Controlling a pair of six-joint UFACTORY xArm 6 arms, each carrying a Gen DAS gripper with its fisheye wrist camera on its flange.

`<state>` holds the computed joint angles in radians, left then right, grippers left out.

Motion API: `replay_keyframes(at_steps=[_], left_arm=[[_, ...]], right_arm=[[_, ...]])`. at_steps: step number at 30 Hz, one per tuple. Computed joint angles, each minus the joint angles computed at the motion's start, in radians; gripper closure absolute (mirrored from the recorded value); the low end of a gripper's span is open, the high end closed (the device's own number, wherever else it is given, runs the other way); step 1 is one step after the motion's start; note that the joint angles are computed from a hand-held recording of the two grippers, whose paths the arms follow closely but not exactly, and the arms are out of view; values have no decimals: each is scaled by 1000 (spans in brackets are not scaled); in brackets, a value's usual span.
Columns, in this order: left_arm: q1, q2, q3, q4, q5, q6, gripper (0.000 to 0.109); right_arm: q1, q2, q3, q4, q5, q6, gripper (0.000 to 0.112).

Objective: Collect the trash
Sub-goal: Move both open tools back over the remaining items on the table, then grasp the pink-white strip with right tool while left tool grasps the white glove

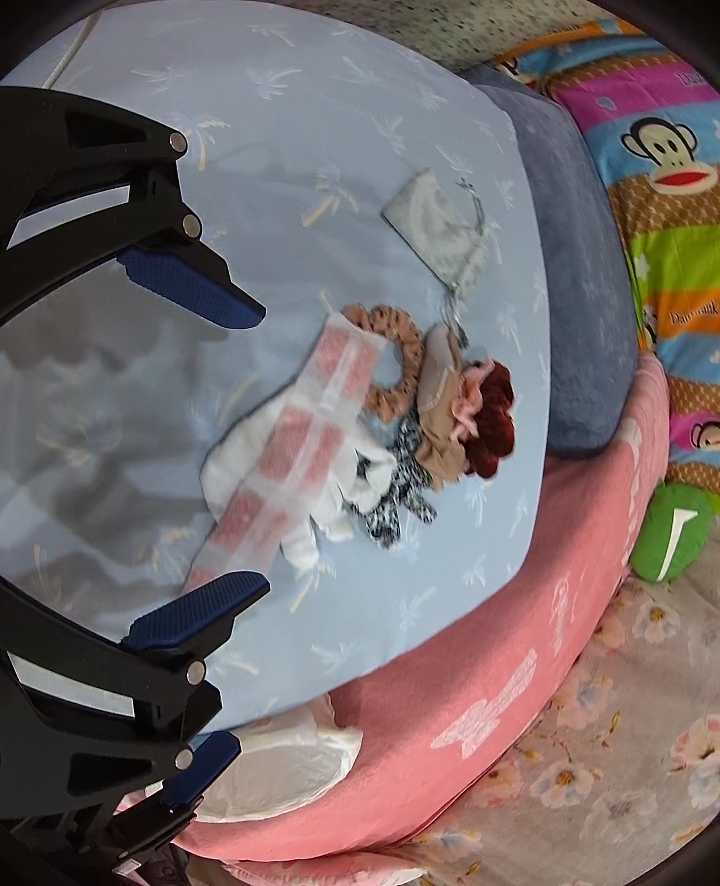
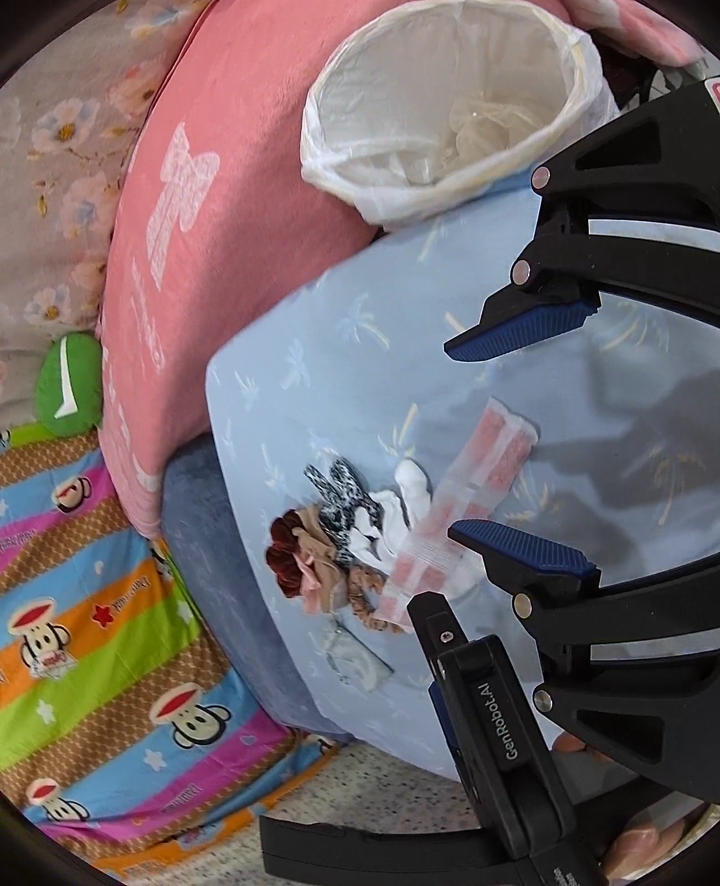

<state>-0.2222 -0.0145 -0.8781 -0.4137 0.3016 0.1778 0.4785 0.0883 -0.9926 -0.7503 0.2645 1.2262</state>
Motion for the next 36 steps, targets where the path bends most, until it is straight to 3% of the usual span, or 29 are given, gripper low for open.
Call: replay_keyframes(at_steps=[12, 18, 23, 25, 26, 29, 36], left_arm=[[56, 53, -16, -17, 26, 10, 23], [61, 74, -29, -15, 36, 10, 23], [59, 91, -43, -10, 46, 6, 23], [57, 96, -46, -16, 49, 10, 23], [55, 97, -47, -19, 50, 14, 23], [48, 102, -52, -22, 52, 18, 23], [27, 118, -66, -3, 44, 8, 23]], right_arm=[[28, 185, -139, 142, 32, -177, 54], [29, 227, -167, 144, 63, -187, 54], [30, 221, -164, 32, 109, -101, 74], [26, 210, -154, 17, 122, -81, 92], [18, 201, -141, 37, 107, -89, 96], [-6, 173, -95, 79, 44, -91, 97], [-55, 53, -9, -104, 8, 144, 97]])
